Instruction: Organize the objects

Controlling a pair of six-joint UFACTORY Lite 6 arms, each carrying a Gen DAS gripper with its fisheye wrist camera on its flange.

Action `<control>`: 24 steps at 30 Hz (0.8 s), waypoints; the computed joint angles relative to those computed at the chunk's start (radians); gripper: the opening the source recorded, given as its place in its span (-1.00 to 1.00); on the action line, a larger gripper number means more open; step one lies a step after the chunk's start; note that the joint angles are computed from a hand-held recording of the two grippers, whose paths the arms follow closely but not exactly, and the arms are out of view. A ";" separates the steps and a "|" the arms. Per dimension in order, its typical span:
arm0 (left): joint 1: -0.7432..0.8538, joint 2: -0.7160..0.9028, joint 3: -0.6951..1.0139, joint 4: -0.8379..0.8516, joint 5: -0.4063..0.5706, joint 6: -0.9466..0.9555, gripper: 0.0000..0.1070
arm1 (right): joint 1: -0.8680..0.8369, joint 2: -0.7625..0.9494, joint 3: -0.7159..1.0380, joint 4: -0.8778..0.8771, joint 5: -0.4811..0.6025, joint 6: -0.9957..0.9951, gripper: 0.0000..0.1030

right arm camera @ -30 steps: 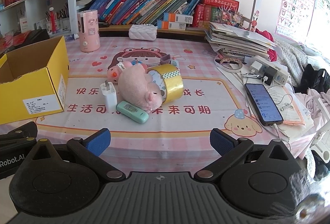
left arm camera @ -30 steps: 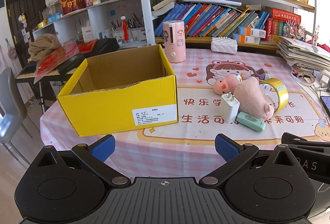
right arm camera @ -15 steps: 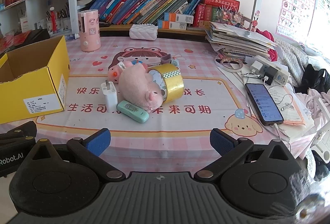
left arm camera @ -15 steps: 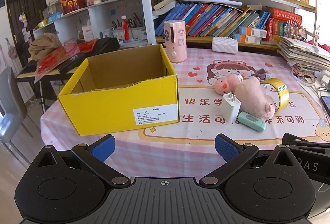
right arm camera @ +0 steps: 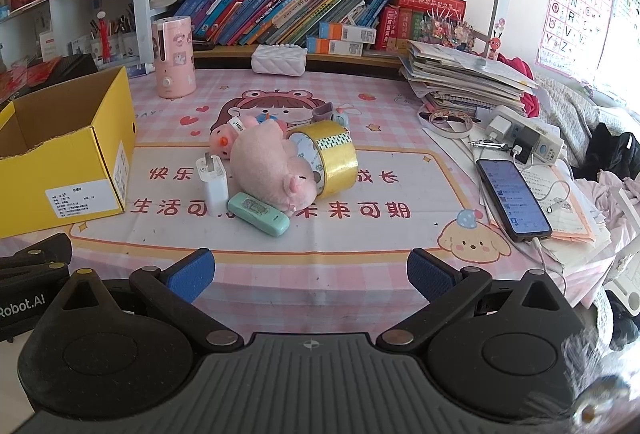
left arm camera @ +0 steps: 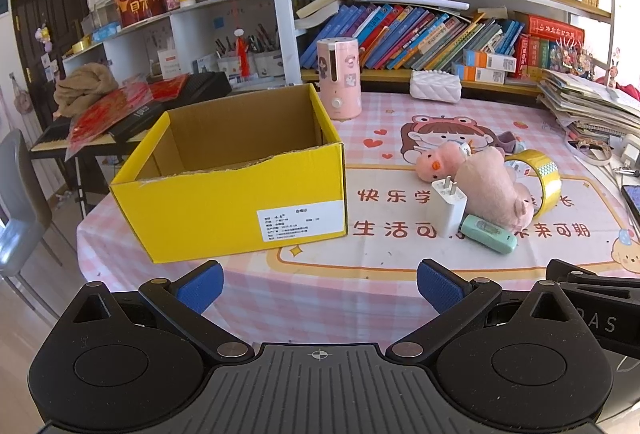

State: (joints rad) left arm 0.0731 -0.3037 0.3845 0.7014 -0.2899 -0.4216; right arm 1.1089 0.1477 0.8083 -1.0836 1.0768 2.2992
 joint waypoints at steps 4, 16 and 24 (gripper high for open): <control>0.003 0.001 0.001 0.017 -0.002 -0.013 0.93 | 0.004 -0.018 -0.021 0.000 0.000 0.004 1.00; 0.020 0.017 0.011 0.057 -0.014 -0.038 0.93 | -0.006 0.031 0.024 -0.012 -0.011 0.006 1.00; 0.019 0.017 0.012 0.059 -0.013 -0.040 0.93 | -0.006 0.029 0.023 -0.012 -0.011 0.005 1.00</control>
